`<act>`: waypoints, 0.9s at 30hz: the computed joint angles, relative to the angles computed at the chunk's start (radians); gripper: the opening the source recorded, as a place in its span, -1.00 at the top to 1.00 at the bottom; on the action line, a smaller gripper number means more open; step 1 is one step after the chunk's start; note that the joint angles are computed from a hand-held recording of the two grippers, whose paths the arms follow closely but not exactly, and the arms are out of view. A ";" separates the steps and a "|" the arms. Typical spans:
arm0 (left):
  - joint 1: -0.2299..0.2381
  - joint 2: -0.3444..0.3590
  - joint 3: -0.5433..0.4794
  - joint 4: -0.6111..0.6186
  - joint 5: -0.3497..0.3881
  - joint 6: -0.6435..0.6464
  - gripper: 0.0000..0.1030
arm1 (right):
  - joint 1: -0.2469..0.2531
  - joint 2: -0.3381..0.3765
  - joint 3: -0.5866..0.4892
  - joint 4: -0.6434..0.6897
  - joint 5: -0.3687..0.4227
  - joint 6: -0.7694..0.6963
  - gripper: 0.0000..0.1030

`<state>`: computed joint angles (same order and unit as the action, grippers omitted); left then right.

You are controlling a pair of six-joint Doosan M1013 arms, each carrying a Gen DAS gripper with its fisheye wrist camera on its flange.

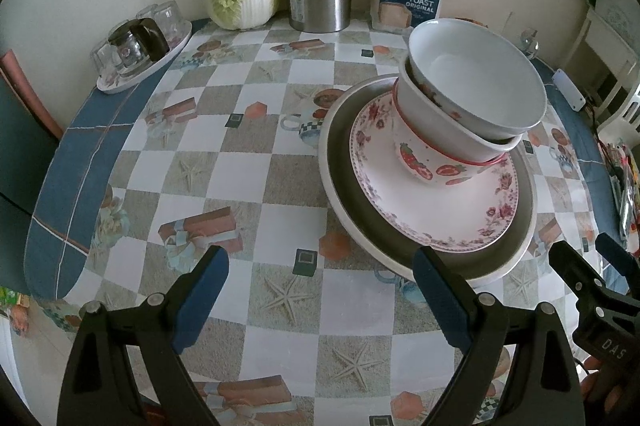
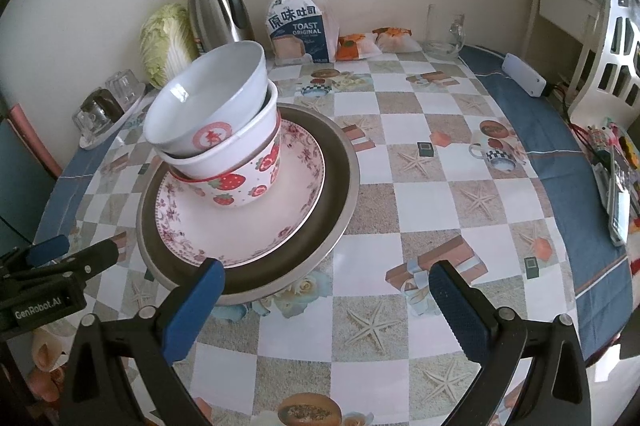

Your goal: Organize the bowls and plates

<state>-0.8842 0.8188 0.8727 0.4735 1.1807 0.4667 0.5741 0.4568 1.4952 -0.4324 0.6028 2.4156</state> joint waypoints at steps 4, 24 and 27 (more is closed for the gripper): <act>0.001 0.000 0.000 -0.001 0.000 0.000 -0.82 | 0.000 0.002 -0.002 0.007 0.005 -0.013 -1.00; 0.000 0.000 0.003 -0.001 0.002 -0.001 -0.82 | 0.000 0.004 -0.006 0.013 0.013 -0.022 -1.00; 0.000 0.000 0.003 -0.001 0.002 -0.001 -0.82 | 0.000 0.005 -0.007 0.013 0.015 -0.021 -1.00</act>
<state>-0.8841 0.8187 0.8757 0.4720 1.1827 0.4659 0.5745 0.4614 1.4885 -0.4195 0.6177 2.3944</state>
